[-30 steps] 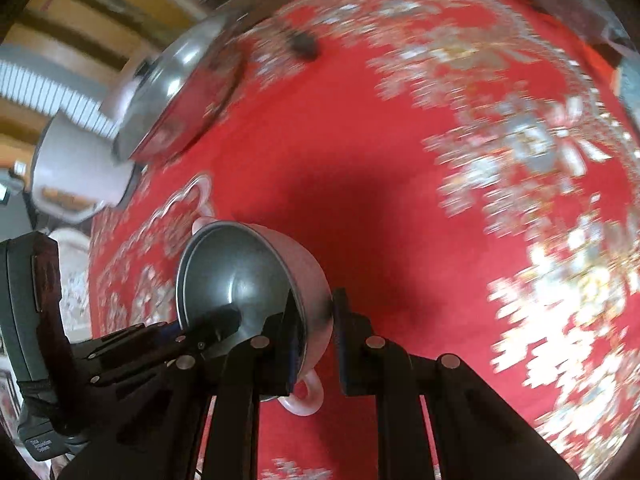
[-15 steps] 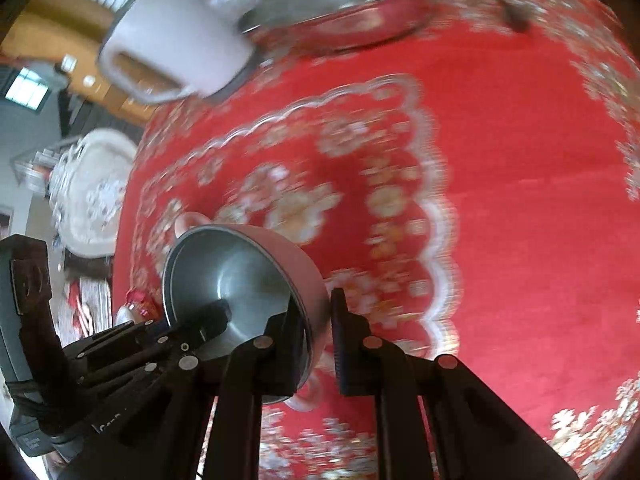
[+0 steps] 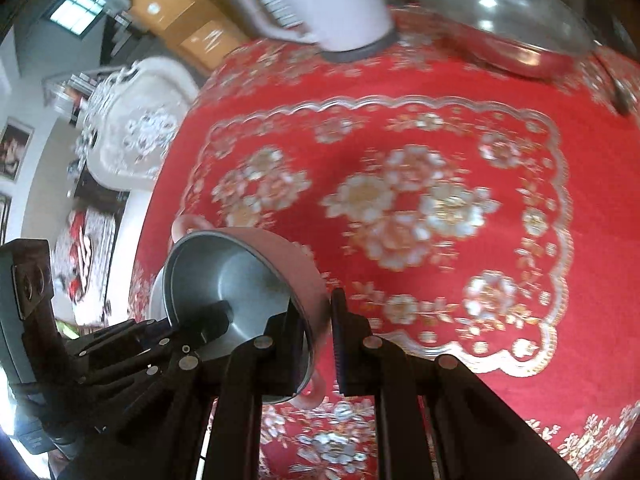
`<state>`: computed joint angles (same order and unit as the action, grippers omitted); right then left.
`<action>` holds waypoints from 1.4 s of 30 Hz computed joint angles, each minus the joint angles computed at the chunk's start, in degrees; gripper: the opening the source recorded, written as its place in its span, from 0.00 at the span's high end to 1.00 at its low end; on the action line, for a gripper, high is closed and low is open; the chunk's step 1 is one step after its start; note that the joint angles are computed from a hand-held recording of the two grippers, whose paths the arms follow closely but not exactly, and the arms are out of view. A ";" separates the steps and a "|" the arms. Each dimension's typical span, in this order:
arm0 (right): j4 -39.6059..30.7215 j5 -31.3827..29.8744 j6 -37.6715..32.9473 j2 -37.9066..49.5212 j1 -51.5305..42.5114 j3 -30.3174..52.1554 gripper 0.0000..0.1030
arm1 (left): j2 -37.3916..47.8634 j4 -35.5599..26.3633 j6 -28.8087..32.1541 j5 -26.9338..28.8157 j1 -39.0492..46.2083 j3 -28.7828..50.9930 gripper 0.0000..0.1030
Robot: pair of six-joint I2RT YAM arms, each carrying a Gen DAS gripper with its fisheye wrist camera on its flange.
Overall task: Organize plates and bowls
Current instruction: 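Carry the silver pot over the plate stack with the right gripper, then lower the silver pot onto the white plate on the stack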
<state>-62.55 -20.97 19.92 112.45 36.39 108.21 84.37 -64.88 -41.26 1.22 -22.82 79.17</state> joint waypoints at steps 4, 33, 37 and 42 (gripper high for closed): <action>-1.72 0.35 0.31 2.87 3.45 4.76 0.89 | -5.34 -1.60 0.71 -0.27 3.20 -3.67 0.86; -15.77 1.90 2.74 25.81 17.76 37.60 0.88 | -21.52 -5.98 10.16 2.85 22.44 -21.45 0.85; -16.42 1.67 2.69 27.14 17.97 38.60 0.88 | -21.58 -5.68 10.50 3.05 22.72 -22.46 0.85; -14.26 0.75 3.11 25.83 17.74 35.12 0.85 | -21.32 -4.83 10.56 3.19 22.95 -23.45 0.85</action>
